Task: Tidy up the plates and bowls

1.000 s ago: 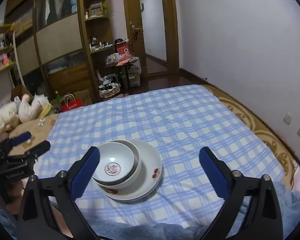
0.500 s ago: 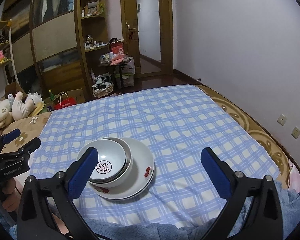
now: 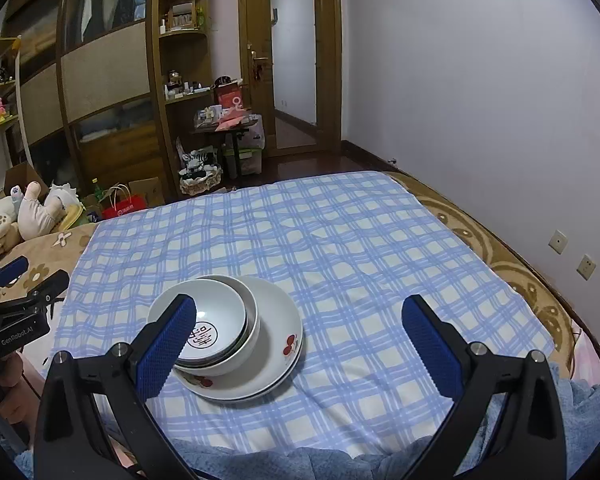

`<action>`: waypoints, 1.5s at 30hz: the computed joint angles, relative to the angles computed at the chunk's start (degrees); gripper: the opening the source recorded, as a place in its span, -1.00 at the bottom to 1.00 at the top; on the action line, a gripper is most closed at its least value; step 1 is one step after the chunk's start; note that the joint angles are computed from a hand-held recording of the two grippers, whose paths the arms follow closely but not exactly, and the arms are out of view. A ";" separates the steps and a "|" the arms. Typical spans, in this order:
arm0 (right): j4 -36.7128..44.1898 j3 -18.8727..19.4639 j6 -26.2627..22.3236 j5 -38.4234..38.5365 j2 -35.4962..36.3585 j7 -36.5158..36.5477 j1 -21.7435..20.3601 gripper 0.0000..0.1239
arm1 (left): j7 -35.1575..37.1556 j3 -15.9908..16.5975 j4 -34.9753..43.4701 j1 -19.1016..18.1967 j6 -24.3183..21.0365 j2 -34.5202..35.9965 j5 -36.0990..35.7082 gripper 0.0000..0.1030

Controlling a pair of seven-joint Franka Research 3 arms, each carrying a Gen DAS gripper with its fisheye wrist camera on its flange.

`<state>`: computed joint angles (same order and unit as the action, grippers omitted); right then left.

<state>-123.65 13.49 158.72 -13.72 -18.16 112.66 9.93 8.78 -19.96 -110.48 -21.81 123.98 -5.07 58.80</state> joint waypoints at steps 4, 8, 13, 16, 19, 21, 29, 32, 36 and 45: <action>-0.14 -0.08 0.05 -0.02 -0.02 0.01 0.06 0.66 | -0.76 -0.26 0.25 -0.13 -1.85 0.13 0.76 0.83; -0.13 -0.09 -0.03 -0.01 -0.06 0.10 0.05 0.66 | -0.76 -0.19 0.30 -0.32 -2.21 0.17 0.88 0.83; -0.02 0.04 -0.08 -0.27 0.03 0.31 -0.12 0.66 | -1.05 -0.13 0.19 -0.40 -2.34 0.10 0.69 0.83; -0.04 0.06 -0.10 -0.33 -0.01 0.30 -0.16 0.66 | -0.96 -0.10 0.07 -0.35 -2.15 -0.01 0.76 0.83; -0.06 -0.02 -0.03 -0.21 -0.01 0.13 -0.08 0.66 | -1.08 -0.13 0.12 -0.34 -2.38 0.05 0.86 0.83; -0.13 -0.27 0.13 0.16 0.01 -0.29 0.19 0.66 | -0.84 -0.06 0.11 -0.32 -2.11 0.04 0.71 0.83; 0.03 -0.01 -0.12 -0.22 0.05 0.20 -0.14 0.66 | -1.19 -0.21 -0.58 -0.17 -2.18 -0.57 0.34 0.83; -0.04 0.00 -0.06 -0.31 0.06 0.31 -0.19 0.66 | -0.98 -0.30 -0.28 -0.13 -2.49 -0.33 0.60 0.83; 0.01 -0.20 -0.02 -0.06 0.13 0.07 0.01 0.66 | -0.83 -0.26 0.08 -0.25 -2.82 0.03 0.74 0.83; -0.31 0.05 0.37 -0.61 -0.09 0.70 -0.40 0.66 | -0.98 -0.17 0.28 -0.48 -3.05 0.23 1.05 0.83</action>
<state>-123.96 13.54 159.09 -14.32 -18.25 113.37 9.54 7.80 -20.12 -110.20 -22.29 120.93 -4.84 59.85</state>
